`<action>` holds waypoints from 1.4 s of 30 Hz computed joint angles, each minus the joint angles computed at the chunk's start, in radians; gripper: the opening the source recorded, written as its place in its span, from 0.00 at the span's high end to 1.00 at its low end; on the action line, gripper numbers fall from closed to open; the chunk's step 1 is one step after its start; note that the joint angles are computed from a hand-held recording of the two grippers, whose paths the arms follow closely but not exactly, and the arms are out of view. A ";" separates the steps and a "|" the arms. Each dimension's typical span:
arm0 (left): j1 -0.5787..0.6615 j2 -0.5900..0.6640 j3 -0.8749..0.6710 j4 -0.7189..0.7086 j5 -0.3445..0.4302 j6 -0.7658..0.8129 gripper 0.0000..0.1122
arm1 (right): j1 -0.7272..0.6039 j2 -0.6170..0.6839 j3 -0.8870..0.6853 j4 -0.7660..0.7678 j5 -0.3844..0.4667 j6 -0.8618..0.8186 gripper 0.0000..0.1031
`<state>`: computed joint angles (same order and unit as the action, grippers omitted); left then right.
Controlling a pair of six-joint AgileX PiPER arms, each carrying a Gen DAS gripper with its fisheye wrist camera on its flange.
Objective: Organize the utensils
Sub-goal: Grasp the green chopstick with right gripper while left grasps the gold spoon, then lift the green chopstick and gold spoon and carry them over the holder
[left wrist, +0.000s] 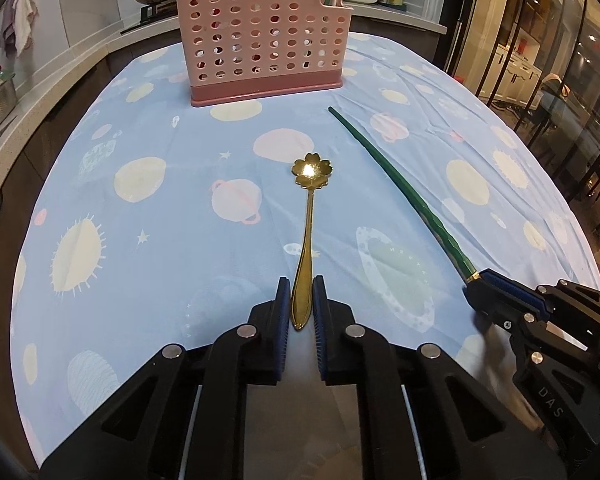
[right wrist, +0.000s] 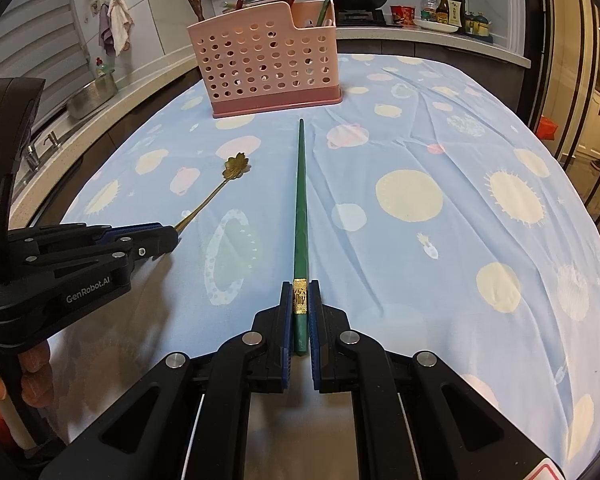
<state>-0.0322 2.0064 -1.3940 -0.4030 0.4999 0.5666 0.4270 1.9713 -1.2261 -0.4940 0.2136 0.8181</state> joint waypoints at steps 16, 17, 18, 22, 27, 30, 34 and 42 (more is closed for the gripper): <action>0.063 -0.105 0.026 -0.157 0.019 0.131 0.93 | -0.001 -0.091 -0.008 -0.086 -0.016 0.063 0.93; 0.063 -0.108 0.021 -0.160 0.019 0.131 0.93 | -0.001 -0.098 -0.015 -0.111 -0.015 0.083 0.93; 0.066 -0.110 0.015 -0.168 0.022 0.138 0.94 | -0.002 -0.105 -0.023 -0.127 -0.015 0.094 0.93; 0.071 -0.112 -0.017 -0.185 0.030 0.147 0.99 | -0.013 -0.126 -0.054 -0.171 -0.022 0.121 0.93; 0.071 -0.101 -0.070 -0.167 0.039 0.124 0.99 | -0.030 -0.128 -0.101 -0.154 -0.030 0.086 0.93; 0.074 -0.096 -0.098 -0.170 0.048 0.123 0.99 | -0.041 -0.130 -0.135 -0.102 -0.038 0.023 0.93; 0.081 -0.078 -0.169 -0.178 0.084 0.119 0.99 | -0.058 -0.120 -0.203 -0.028 -0.033 -0.068 0.93; 0.085 -0.009 -0.358 -0.133 0.145 0.057 0.99 | -0.094 -0.073 -0.367 0.210 0.010 -0.339 0.93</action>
<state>0.0530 1.9971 -1.7524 -0.5357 0.6447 0.6232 0.3333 1.8982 -1.5936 -0.2845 0.2238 0.4787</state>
